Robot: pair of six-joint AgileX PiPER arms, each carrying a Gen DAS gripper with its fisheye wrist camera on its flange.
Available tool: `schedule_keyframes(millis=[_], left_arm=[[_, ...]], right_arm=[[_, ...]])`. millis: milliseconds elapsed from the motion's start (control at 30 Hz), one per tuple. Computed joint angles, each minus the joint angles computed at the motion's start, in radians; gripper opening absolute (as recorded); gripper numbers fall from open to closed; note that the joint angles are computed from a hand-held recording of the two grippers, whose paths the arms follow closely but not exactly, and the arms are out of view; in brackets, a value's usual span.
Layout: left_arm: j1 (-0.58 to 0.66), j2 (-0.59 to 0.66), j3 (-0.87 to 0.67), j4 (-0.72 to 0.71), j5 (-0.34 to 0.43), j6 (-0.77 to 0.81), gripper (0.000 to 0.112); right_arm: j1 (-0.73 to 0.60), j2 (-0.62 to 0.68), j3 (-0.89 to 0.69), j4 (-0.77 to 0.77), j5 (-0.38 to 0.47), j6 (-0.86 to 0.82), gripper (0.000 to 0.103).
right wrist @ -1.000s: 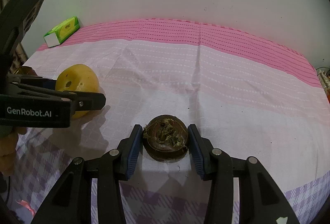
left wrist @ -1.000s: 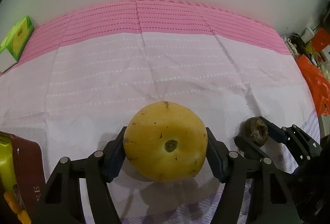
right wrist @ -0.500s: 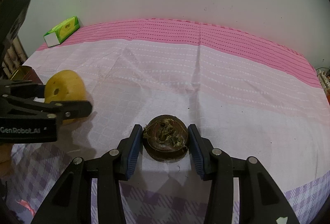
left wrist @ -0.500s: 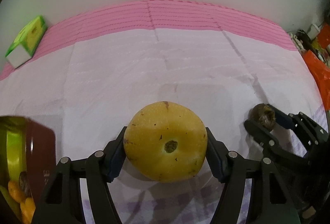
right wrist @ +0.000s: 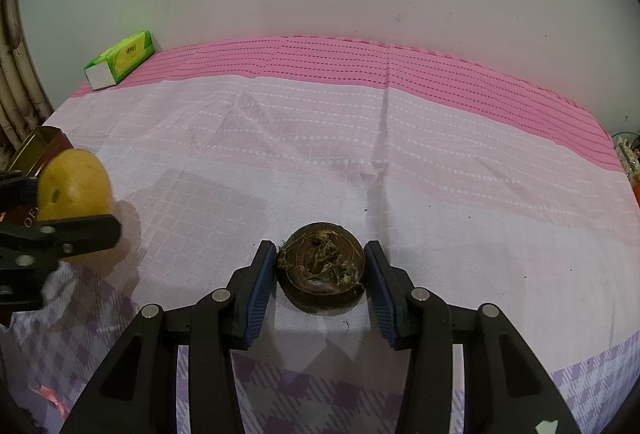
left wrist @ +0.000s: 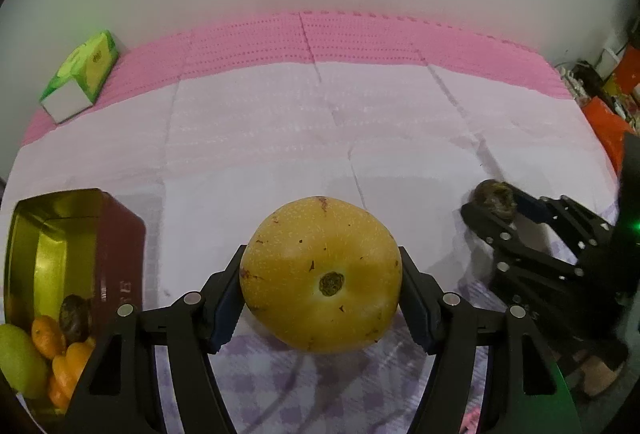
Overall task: Organize fruits
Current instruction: 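Carry the yellow pear into the tray and open the left gripper while the right holds the persimmon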
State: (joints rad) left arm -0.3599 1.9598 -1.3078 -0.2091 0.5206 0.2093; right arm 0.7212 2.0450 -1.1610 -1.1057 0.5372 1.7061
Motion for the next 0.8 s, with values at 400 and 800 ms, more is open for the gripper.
schedule_keyframes(millis=[400, 800], left_arm=[[0.085, -0.120, 0.032, 0.036, 0.041, -0.002, 0.068], [0.261, -0.131, -0.008, 0.054, 0.077, 0.022, 0.068]], right_arm=[[-0.002, -0.002, 0.001, 0.002, 0.000, -0.004, 0.043], [-0.004, -0.004, -0.001, 0.009, 0.001, -0.014, 0.043]])
